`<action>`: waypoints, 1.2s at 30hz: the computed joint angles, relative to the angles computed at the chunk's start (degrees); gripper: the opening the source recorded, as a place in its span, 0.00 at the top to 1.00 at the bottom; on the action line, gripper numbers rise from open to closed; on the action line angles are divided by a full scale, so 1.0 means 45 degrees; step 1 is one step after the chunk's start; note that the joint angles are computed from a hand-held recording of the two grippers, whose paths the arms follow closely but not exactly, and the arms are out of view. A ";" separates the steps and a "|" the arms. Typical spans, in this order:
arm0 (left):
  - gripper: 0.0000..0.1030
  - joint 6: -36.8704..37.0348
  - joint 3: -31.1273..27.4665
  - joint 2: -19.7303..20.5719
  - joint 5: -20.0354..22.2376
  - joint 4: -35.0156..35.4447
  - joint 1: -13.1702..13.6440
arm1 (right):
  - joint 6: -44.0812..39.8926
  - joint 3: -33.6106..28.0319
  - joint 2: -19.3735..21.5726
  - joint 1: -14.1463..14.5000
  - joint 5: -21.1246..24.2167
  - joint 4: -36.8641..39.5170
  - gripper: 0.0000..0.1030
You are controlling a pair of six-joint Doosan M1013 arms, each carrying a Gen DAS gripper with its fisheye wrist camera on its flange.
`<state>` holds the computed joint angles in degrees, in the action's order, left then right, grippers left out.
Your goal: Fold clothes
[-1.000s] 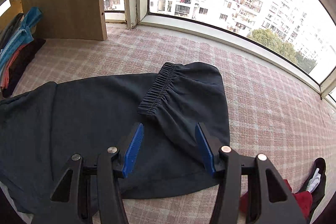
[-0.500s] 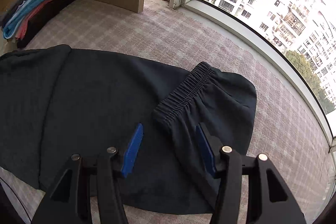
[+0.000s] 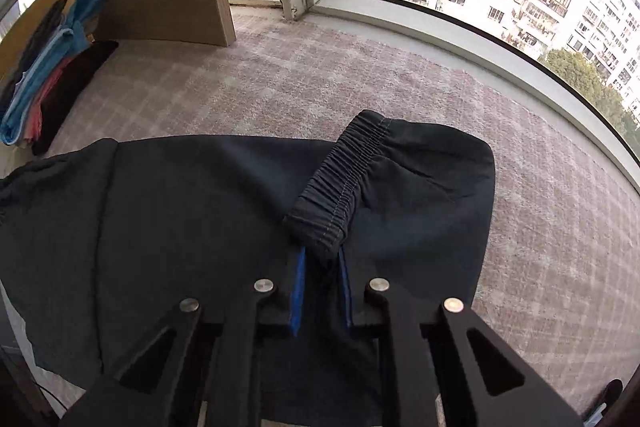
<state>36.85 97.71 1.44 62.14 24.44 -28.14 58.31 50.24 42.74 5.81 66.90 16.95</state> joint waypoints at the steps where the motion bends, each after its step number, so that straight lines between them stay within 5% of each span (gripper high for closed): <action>1: 0.41 0.0023 0.0040 -0.0037 -0.0064 -0.0002 -0.0001 | 0.0156 -0.0068 -0.0029 -0.0061 0.0063 0.0252 0.86; 10: 0.41 0.0252 0.0501 -0.0419 -0.0710 0.0014 0.0161 | 0.2368 -0.0309 -0.0300 -0.0511 -0.0048 0.1873 0.86; 18: 0.41 0.0755 0.1100 -0.0920 -0.1193 -0.0125 0.0379 | 0.2194 0.1416 -0.1724 -0.0348 -0.0957 0.4334 0.87; 28: 0.41 0.1606 0.2417 -0.2041 -0.2157 -0.0567 0.1176 | -0.0463 0.4328 -0.3830 0.2186 -0.1654 0.6743 0.87; 36: 0.41 0.2524 0.3462 -0.2881 -0.2963 -0.1461 0.2002 | -0.1666 0.5881 -0.3850 0.5144 -0.1699 0.6671 0.88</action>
<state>48.21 113.29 -11.52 48.81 17.87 -19.13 50.81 76.70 25.41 28.96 59.26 46.97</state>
